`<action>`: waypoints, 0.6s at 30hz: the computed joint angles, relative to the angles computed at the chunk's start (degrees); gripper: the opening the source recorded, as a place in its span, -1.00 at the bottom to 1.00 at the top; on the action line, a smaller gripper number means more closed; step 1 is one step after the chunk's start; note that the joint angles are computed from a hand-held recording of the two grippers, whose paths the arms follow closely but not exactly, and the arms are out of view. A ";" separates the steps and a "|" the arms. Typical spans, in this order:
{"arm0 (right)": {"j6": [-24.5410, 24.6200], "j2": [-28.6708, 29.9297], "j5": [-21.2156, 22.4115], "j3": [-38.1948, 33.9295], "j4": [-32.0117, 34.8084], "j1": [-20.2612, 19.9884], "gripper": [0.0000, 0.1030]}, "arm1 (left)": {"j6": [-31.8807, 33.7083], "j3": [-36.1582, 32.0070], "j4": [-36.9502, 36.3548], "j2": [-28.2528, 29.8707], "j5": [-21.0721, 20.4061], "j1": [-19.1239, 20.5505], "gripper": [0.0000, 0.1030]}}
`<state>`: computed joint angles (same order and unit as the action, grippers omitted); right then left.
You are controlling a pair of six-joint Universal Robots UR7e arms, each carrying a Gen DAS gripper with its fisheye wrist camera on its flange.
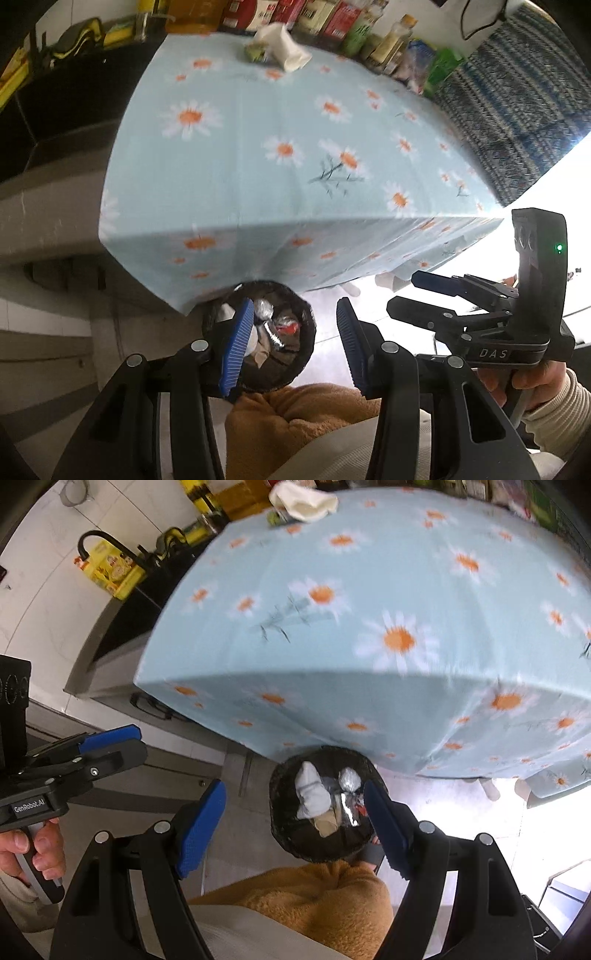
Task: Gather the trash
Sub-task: 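Raise both tools back up toward the tablecloth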
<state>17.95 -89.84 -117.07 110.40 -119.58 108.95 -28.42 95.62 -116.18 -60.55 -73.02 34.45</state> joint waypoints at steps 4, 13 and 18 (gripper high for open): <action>0.54 1.66 -0.78 -1.93 -0.67 1.97 0.48 | 1.08 -1.12 -0.06 -0.74 -0.11 0.25 -0.13; -0.11 5.38 -3.72 -6.19 -2.47 5.74 0.52 | 3.65 -3.73 -0.29 -1.00 1.35 0.65 0.13; -2.01 6.88 -6.02 -9.34 -3.54 5.82 0.55 | 4.06 -4.46 -1.68 -0.76 2.82 0.65 0.20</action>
